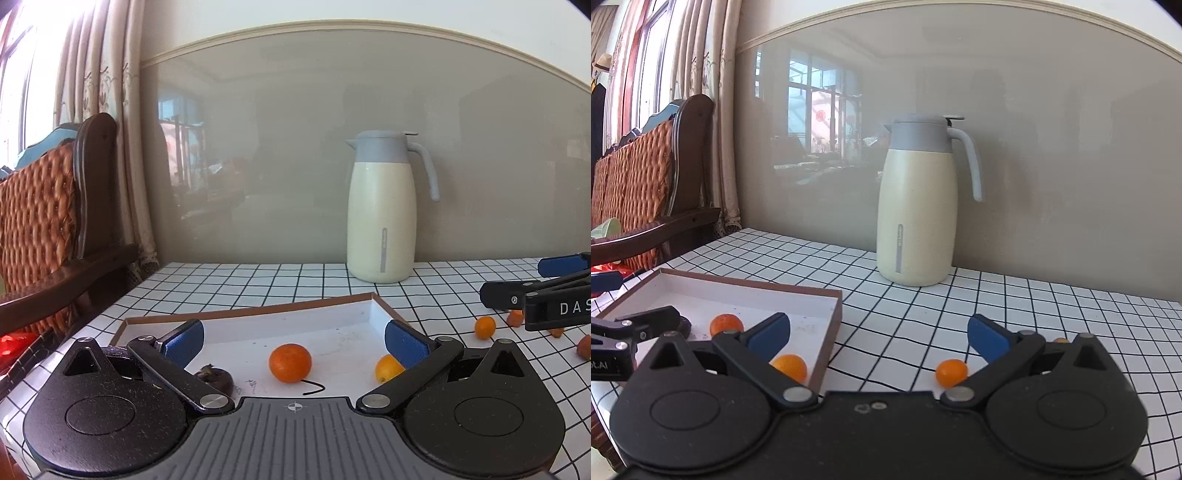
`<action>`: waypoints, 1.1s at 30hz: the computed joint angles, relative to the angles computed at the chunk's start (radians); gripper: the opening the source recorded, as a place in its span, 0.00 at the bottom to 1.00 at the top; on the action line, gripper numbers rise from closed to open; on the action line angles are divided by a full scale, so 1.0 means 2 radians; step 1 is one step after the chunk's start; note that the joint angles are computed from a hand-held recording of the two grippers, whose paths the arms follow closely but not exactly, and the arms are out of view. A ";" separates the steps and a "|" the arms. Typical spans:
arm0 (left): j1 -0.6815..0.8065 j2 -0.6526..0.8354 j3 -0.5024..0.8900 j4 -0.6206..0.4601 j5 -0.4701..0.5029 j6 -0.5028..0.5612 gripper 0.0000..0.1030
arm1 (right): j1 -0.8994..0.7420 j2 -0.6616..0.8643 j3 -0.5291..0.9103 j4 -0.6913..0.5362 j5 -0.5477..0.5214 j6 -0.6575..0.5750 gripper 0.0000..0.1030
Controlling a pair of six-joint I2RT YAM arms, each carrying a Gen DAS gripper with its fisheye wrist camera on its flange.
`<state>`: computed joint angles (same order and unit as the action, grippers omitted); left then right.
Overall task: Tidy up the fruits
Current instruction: 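Move both open tools back over the remaining fruits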
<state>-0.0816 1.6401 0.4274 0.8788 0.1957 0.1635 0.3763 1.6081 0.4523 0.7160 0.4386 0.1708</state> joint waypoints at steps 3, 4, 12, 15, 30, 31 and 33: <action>-0.020 0.005 0.002 -0.005 -0.008 0.004 1.00 | -0.012 -0.012 -0.021 0.002 0.005 -0.001 0.94; -0.025 0.007 0.002 -0.002 -0.010 0.002 1.00 | -0.018 -0.017 -0.029 0.003 0.004 -0.001 0.94; -0.084 0.015 0.005 0.003 -0.024 -0.010 1.00 | -0.059 -0.040 -0.086 0.015 0.005 -0.007 0.94; -0.110 0.022 0.007 0.006 -0.034 -0.010 1.00 | -0.073 -0.043 -0.101 0.015 0.008 -0.011 0.94; -0.220 0.082 0.065 -0.029 -0.078 -0.026 1.00 | -0.173 -0.021 -0.160 0.050 -0.024 -0.062 0.88; -0.226 0.085 0.070 -0.034 -0.082 -0.027 1.00 | -0.179 -0.015 -0.164 0.059 -0.028 -0.067 0.88; -0.235 0.095 0.076 -0.030 -0.084 -0.029 1.00 | -0.193 -0.008 -0.170 0.067 -0.039 -0.072 0.84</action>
<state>-0.5517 1.8297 0.5792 0.8190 0.0286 0.1056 -0.0103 1.5912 0.1124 0.8494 0.3602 0.0272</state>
